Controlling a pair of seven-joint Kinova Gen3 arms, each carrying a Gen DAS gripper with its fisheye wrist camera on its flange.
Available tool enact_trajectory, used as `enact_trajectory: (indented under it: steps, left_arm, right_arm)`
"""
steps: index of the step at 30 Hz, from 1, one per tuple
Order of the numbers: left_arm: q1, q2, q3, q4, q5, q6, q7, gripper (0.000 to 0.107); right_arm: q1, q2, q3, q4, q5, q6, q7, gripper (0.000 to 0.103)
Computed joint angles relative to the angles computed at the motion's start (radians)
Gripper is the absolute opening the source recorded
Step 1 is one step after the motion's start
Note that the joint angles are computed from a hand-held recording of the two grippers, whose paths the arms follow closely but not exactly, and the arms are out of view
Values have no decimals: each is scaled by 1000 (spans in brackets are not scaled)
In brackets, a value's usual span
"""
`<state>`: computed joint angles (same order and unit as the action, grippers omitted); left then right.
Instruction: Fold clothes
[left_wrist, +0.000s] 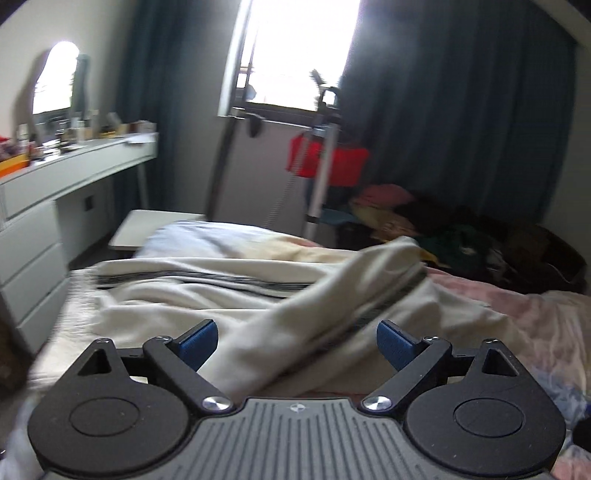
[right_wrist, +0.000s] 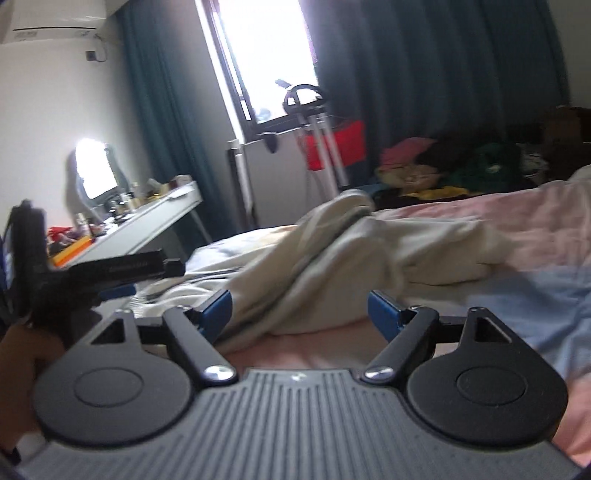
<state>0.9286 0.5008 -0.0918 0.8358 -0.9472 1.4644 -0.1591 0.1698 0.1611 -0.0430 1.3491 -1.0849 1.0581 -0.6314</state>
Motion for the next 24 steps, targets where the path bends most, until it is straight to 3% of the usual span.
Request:
enact_trajectory:
  steps: [3,6,8,10,12,15,17,19,21,23,24]
  left_arm:
    - [-68,16,18,9,52,-107,2,89]
    - [-128,69,4,-42,112,-156,-65,88]
    - [-175,86,-2,-31,131,-233,-80,89]
    - [-217,122,-23,-56,158,-287,-111,89]
    - [-247,187,-70,-136,193,-300,-170,89]
    - [-321,287,-55,-275,197,-324,-292,89]
    - [-366,344,-55,-368,241,-347,-373,89]
    - [-404,393,-57,-449,284,-369,-427,88]
    - [-433,403,-57,-461,341,-415,-453,85]
    - [-451,404,-48,-463,392,-445,-483,64]
    - [-460,408,-42,-474,421,-450,-496,60]
  right_arm:
    - [35,17,-48,36,-28,-78,69,82]
    - [133,59,-181,71,-83,-154,129,82]
    - [188,93,-272,69,-54,-206,108,82]
    - [177,106,-311,72,21,-288,63,82]
    - [122,113,-297,83,98,-369,28,82]
    - [86,154,-303,84,107,-445,-8,82]
    - [39,168,-265,104,38,-527,29,82]
    - [-45,172,-173,119,-44,-608,91,82]
    - [-124,191,-92,117,-125,-689,166,82]
    - [-156,212,-77,115,-206,-771,222,82]
    - [-155,230,-85,106,-247,-795,249,82]
